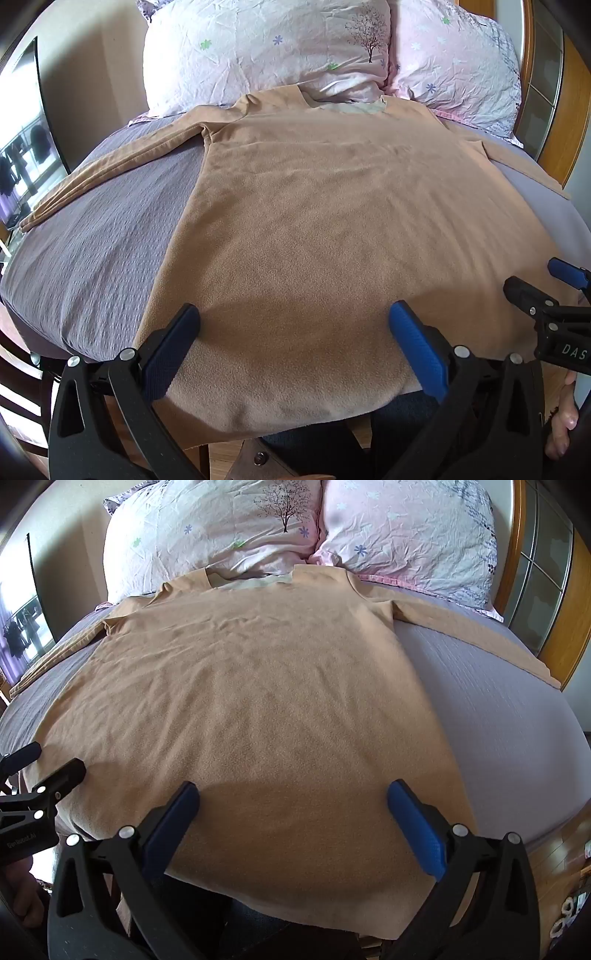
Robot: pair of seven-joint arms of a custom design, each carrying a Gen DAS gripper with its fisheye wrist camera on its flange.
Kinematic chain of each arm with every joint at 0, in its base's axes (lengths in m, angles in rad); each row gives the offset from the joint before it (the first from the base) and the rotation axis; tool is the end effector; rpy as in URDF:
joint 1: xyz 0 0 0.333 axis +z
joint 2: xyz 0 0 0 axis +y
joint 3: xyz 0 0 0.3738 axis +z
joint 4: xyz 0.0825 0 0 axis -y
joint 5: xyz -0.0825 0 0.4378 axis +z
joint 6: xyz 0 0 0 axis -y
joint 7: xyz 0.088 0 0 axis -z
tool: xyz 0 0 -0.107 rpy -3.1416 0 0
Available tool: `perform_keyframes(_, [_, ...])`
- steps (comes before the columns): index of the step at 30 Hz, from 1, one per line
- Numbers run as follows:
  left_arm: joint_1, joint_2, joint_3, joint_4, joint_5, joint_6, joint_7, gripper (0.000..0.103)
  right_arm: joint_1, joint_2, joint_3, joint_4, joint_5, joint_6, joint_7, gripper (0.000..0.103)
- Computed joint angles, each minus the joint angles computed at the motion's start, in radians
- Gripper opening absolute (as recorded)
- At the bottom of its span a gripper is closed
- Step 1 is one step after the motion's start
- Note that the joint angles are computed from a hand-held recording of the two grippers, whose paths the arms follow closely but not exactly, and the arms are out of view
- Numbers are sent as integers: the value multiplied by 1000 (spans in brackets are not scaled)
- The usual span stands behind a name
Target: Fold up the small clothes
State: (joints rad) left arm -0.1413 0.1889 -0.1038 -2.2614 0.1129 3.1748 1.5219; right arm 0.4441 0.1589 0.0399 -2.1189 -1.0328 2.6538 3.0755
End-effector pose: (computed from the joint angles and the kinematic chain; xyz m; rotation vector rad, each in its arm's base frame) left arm 0.6094 -0.1609 0.3786 -1.5341 2.0831 -0.7727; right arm 0.5553 0.3179 0.3902 -1.6627 1.9841 -0.7331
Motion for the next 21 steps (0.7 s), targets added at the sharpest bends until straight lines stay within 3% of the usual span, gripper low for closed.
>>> perform_keyframes(21, [-7, 0, 8, 0, 12, 3, -10, 102, -1, -2, 0, -3, -1, 2, 2, 101])
